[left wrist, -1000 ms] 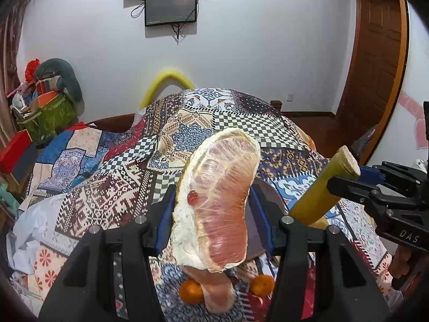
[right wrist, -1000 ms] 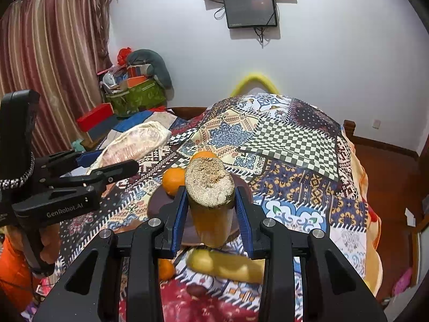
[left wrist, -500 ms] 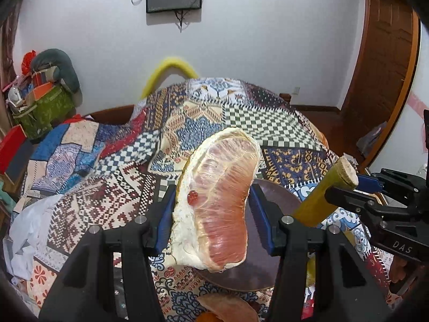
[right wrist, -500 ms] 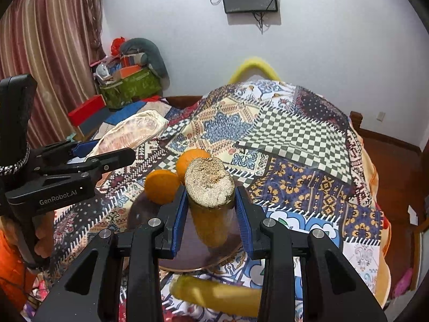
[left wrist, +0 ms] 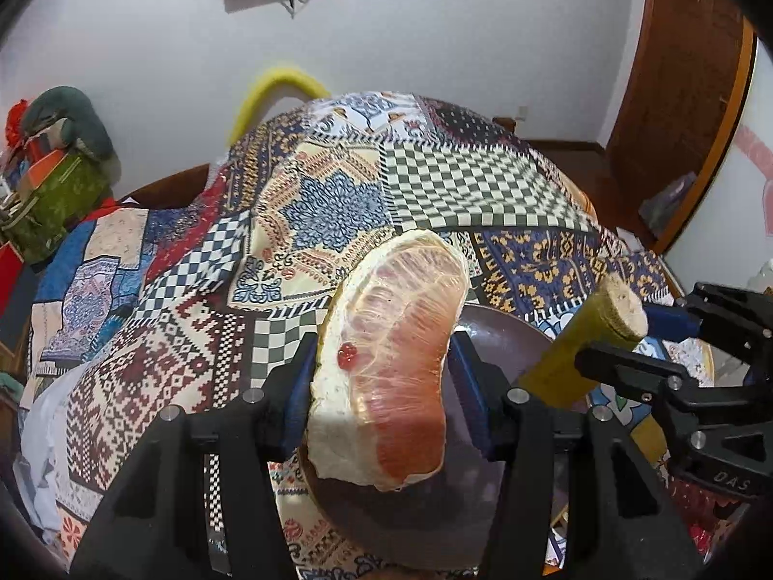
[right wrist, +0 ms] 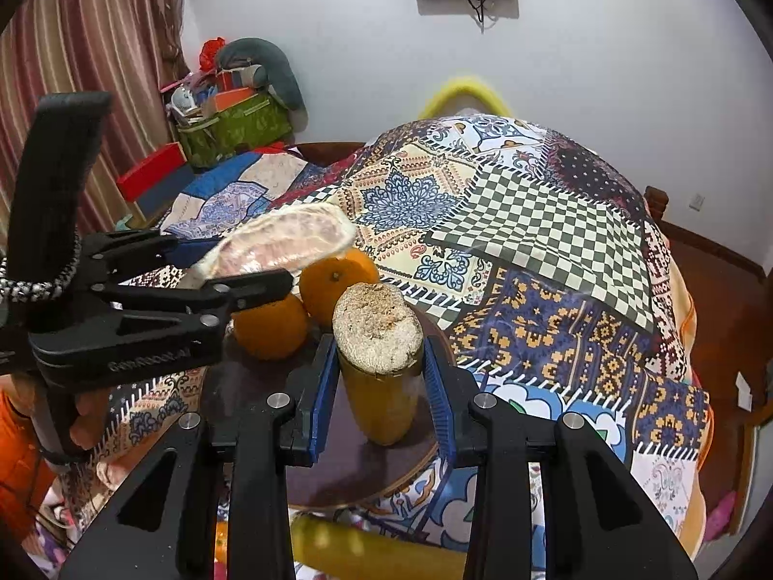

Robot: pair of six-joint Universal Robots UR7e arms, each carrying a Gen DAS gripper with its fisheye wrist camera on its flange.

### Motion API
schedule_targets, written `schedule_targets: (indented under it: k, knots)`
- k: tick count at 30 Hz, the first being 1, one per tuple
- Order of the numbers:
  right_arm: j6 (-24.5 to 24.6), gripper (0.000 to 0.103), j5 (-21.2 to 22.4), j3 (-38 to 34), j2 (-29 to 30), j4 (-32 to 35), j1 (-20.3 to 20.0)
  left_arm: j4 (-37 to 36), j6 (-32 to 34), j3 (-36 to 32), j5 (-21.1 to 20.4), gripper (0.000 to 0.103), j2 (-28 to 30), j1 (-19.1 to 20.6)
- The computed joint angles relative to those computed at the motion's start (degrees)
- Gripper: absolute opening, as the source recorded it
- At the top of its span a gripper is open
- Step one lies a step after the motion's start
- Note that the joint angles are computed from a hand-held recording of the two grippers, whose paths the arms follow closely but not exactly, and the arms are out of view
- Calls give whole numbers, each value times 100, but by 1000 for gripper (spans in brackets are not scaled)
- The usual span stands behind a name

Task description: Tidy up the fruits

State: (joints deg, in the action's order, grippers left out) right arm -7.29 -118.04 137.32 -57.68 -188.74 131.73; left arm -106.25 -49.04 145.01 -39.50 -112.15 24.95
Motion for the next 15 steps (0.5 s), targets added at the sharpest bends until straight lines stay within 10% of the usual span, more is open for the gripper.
schedule_targets:
  k: [15]
  knots:
    - [-242,32,116,-203,176,-1,-248,-1069,877,-49,-233,53,650,558]
